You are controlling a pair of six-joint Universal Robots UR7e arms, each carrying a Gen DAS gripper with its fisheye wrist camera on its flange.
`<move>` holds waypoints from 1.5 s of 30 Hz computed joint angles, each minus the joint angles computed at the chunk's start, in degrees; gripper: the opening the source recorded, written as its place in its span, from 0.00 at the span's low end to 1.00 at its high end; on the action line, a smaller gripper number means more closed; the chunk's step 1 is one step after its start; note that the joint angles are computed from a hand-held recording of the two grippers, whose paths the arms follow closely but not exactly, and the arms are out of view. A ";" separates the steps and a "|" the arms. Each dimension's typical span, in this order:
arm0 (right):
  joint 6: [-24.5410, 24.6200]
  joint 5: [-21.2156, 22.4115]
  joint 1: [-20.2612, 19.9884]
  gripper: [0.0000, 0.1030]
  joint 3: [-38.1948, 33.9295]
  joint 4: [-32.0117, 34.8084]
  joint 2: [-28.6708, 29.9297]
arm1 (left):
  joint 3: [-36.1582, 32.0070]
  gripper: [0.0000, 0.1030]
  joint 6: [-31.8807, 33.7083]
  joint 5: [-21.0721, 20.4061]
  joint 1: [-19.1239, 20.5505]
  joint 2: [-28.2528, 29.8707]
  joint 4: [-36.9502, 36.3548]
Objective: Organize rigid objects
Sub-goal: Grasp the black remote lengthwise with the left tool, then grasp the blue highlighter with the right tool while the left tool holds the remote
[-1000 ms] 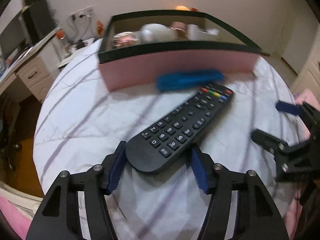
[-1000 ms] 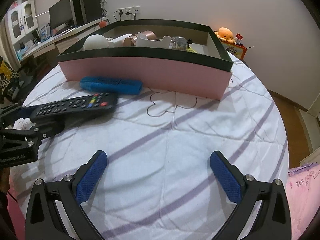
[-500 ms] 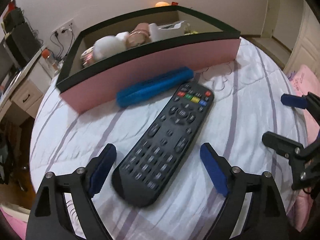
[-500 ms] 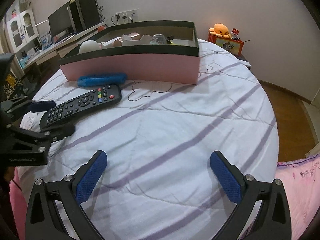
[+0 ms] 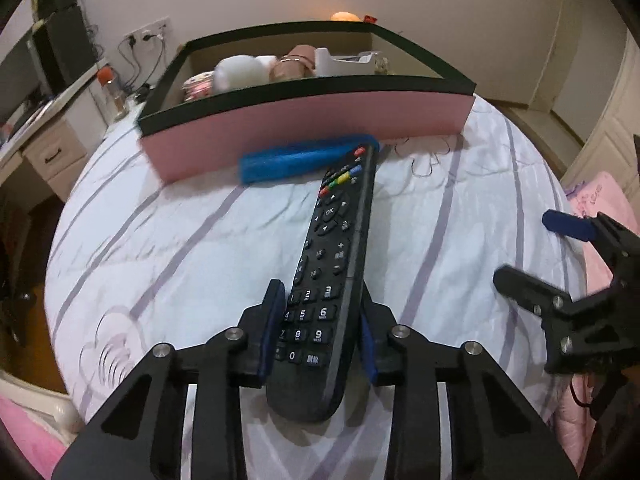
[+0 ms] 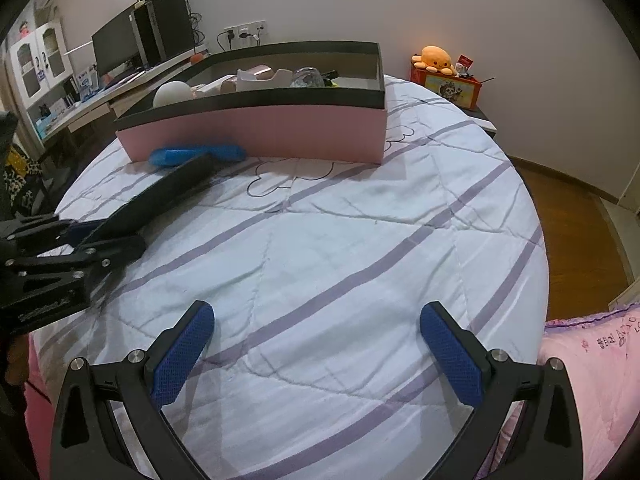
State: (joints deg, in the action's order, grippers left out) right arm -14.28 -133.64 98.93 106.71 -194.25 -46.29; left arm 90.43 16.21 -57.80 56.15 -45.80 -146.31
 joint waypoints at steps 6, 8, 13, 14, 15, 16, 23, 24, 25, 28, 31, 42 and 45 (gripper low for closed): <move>-0.01 0.38 0.57 1.00 0.19 0.71 0.22 | 4.62 0.29 -1.19 3.27 -0.59 -3.45 -0.34; -0.13 0.11 0.80 1.00 -0.08 0.91 0.60 | 4.65 0.30 -1.62 3.69 -0.68 -3.28 -0.23; -0.30 0.15 1.03 1.00 -0.10 1.27 0.83 | 2.51 0.39 -1.41 4.04 -0.83 -1.12 -0.53; -0.13 0.39 0.95 1.00 0.09 1.26 0.65 | 1.90 0.42 -1.24 3.72 -0.73 -0.57 -0.76; 0.01 0.64 0.88 1.00 0.25 1.25 0.50 | 1.61 0.42 -1.10 3.61 -0.67 -0.20 -1.16; 0.16 0.78 0.85 1.00 0.37 1.23 0.38 | 1.37 0.41 -0.42 3.44 -0.63 0.29 -2.18; 0.48 0.88 0.74 1.00 -0.22 1.25 0.41 | 1.45 0.22 -1.51 0.55 0.64 -0.71 -4.46; 0.33 0.82 0.75 1.00 -0.54 1.24 0.56 | 1.54 0.20 -1.56 0.55 0.82 -0.96 -4.74; 0.33 0.79 0.74 1.00 -1.07 1.53 0.76 | 1.69 0.19 -1.83 0.63 1.19 -1.55 -5.13; -0.23 1.60 0.74 1.00 -2.94 2.61 1.53 | 1.64 0.18 -3.14 0.56 2.24 -2.59 -5.36; -1.18 2.68 0.90 1.00 -5.29 3.29 2.82 | 1.12 0.18 -4.08 2.20 3.03 -2.96 -5.45; -3.52 7.18 0.72 1.00 -18.71 12.25 9.24 | -0.44 0.18 -4.22 6.11 3.52 -1.61 -6.90; -4.50 7.16 0.66 1.00 -21.56 14.02 10.72 | -0.43 0.18 -3.61 6.85 3.53 -1.34 -7.00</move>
